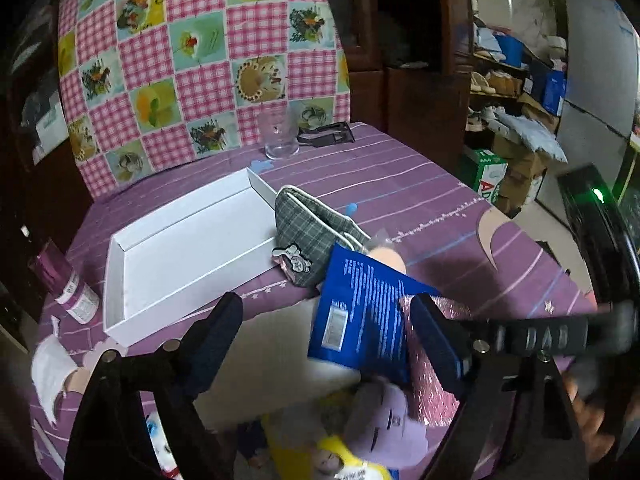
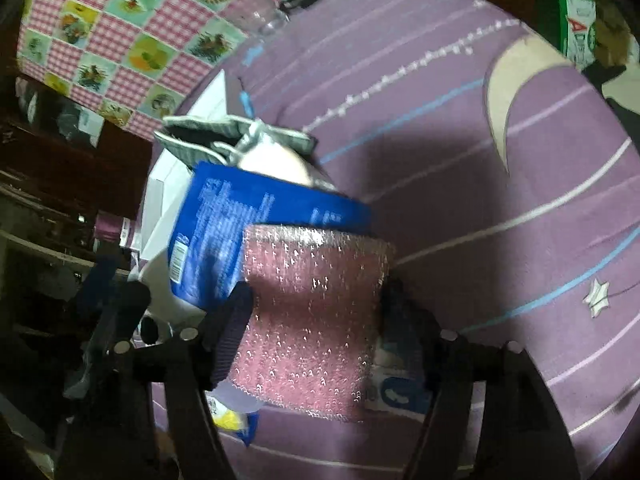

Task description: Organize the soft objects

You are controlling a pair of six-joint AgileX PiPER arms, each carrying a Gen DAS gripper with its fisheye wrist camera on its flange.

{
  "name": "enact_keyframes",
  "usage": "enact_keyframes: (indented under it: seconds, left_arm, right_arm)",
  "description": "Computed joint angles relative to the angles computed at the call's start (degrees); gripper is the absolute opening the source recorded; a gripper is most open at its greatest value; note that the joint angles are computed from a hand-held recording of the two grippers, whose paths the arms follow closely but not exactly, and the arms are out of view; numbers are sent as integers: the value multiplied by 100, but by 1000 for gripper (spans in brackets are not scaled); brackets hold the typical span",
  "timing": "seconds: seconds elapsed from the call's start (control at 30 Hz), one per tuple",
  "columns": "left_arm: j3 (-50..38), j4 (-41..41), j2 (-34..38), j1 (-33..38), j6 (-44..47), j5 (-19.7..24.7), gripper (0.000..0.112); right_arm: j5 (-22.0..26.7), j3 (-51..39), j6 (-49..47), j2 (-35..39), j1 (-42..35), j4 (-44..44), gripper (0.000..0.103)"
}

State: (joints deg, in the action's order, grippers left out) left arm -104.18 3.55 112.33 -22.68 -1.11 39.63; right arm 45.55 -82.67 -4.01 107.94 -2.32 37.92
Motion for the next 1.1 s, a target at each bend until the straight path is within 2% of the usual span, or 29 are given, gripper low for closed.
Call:
enact_keyframes:
  seconds: [0.03, 0.07, 0.2, 0.27, 0.33, 0.4, 0.43, 0.57, 0.6, 0.73, 0.8, 0.87, 0.9, 1.0, 1.1]
  left_arm:
    - [-132, -354, 82, 107, 254, 77, 80]
    - [-223, -479, 142, 163, 317, 131, 80]
    - [-738, -782, 492, 382, 397, 507, 78]
    - [-1070, -960, 690, 478, 547, 768, 77]
    - [-1261, -1229, 809, 566, 626, 887, 69]
    - [-1724, -1602, 1075, 683, 670, 1240, 58]
    - [-2022, -1751, 1249, 717, 708, 1456, 57]
    - [-3438, -2105, 2076, 711, 959, 2604, 57]
    - [-3542, -2010, 2149, 656, 960, 2686, 58]
    - [-3153, -1489, 1968, 426, 1077, 2332, 56]
    - [-2768, -1521, 1797, 402, 1274, 2031, 33]
    - [-2470, -1327, 1666, 351, 1271, 1761, 22]
    - [-2390, -1401, 1640, 372, 1319, 1690, 13]
    - [-2482, -1893, 1709, 494, 1585, 1904, 2]
    - [-2001, -1682, 1474, 404, 1532, 1422, 0]
  right_arm:
    - [-222, 109, 143, -74, 78, -104, 73]
    - [-254, 105, 107, -80, 130, -182, 75]
    - [-200, -77, 122, -30, 358, -826, 75]
    - [-305, -80, 446, -63, 524, -1379, 67]
    - [-405, -5, 532, -107, 592, -1603, 56]
    - [-395, -1, 425, -97, 571, -1545, 48]
    - [-359, -4, 289, -83, 515, -1383, 44]
    - [-234, -34, -24, -12, 328, -906, 40]
    - [-188, -39, -120, 6, 266, -776, 40]
    - [-165, 2, -190, -6, 226, -606, 40]
    - [-154, -7, -225, 19, 194, -476, 40]
    - [-95, -8, -359, 60, 90, -185, 40]
    - [-65, 9, -422, 63, 44, -70, 40]
    - [-72, 85, -539, 38, -49, 179, 39]
    - [-226, 221, -678, -91, -64, 329, 38]
